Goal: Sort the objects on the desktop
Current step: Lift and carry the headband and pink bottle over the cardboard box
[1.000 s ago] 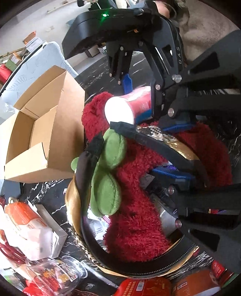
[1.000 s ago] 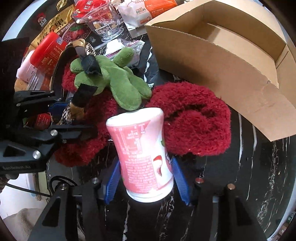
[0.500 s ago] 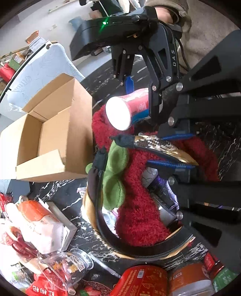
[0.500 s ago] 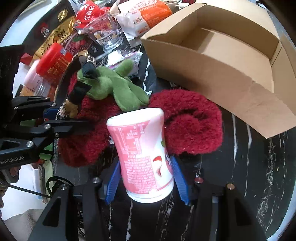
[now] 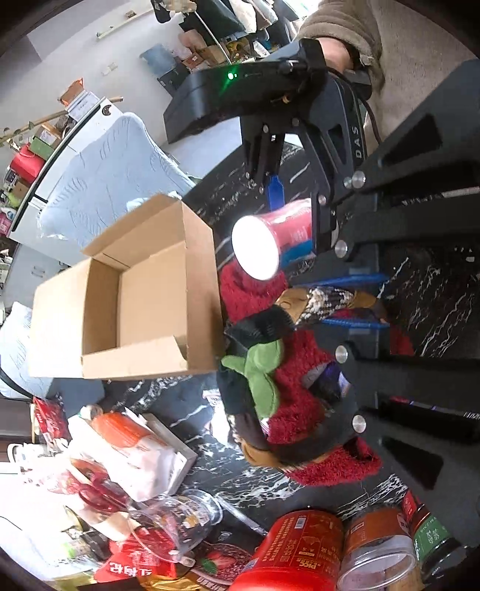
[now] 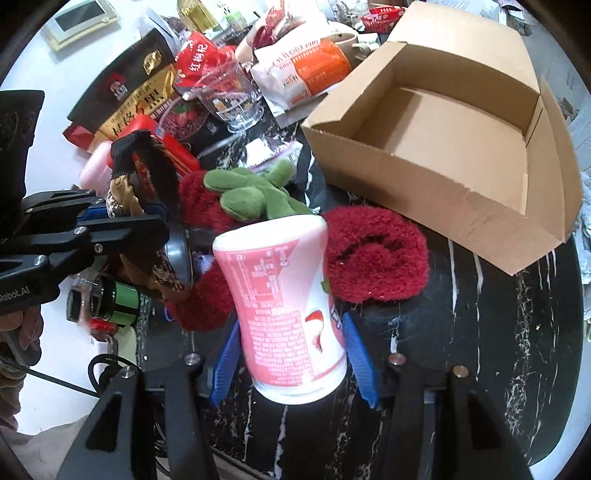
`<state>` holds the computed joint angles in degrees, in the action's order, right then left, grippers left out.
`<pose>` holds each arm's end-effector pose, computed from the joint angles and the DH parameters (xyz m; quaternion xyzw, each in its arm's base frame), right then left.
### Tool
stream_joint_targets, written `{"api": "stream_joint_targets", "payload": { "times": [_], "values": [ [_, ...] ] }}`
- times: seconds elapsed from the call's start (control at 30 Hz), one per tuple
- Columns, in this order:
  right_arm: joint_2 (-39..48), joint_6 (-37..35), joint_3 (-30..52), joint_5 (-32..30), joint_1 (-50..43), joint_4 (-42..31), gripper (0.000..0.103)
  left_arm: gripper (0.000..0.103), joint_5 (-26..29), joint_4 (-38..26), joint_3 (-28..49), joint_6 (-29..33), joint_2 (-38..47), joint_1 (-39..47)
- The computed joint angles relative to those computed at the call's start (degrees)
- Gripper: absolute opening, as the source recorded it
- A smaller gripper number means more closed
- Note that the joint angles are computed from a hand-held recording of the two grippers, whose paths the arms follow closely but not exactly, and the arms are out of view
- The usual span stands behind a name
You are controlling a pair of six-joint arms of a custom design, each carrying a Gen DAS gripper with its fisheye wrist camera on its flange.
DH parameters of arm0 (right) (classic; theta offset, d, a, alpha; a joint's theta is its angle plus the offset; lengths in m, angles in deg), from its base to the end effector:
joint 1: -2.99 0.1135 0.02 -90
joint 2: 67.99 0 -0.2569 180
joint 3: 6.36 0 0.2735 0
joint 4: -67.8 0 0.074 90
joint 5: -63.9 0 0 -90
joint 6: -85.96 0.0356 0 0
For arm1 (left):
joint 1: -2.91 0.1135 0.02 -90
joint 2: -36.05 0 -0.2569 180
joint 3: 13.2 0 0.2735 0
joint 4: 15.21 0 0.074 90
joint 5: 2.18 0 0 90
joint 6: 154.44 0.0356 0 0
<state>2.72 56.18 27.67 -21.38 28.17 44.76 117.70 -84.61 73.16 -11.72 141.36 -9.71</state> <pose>0.1910 0.0866 0.0981 0.3006 0.9165 0.1478 0.2187 0.3372 -0.0937 0.1676 0.5246 0.8112 -0.2374 0.1014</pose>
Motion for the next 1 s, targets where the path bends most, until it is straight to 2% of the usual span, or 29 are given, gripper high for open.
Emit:
{"api": "stream_joint_targets", "payload": {
  "times": [0.17,0.33,0.47,0.67,0.83,1.0],
  "values": [
    [-4.46,0.52,-0.41,1.06,0.75,-3.7,0.055,0.013,0.14,-1.56,-1.22,0.5,-3.77,-0.69],
    [-10.15,2.17,0.44,3.48,2.46,-10.4,0.056,0.013,1.07,-3.37,-1.14,1.01,-6.41,-1.11],
    [-13.78,5.58,1.89,6.62,5.61,-16.28,0.055,0.013,1.54,-4.61,-0.56,0.28,-7.68,-2.08],
    [-17.58,7.58,2.32,8.94,7.45,-21.17,0.056,0.013,1.07,-5.48,-0.01,-2.13,-9.3,-5.31],
    [-24.08,5.73,2.37,8.48,5.41,-26.94,0.056,0.013,0.27,-4.68,1.12,-6.1,-10.03,-8.87],
    [-31.7,-1.66,2.59,4.92,-1.79,-33.27,0.056,0.013,-0.1,-3.76,3.64,-11.63,-10.01,-12.56]
  ]
}}
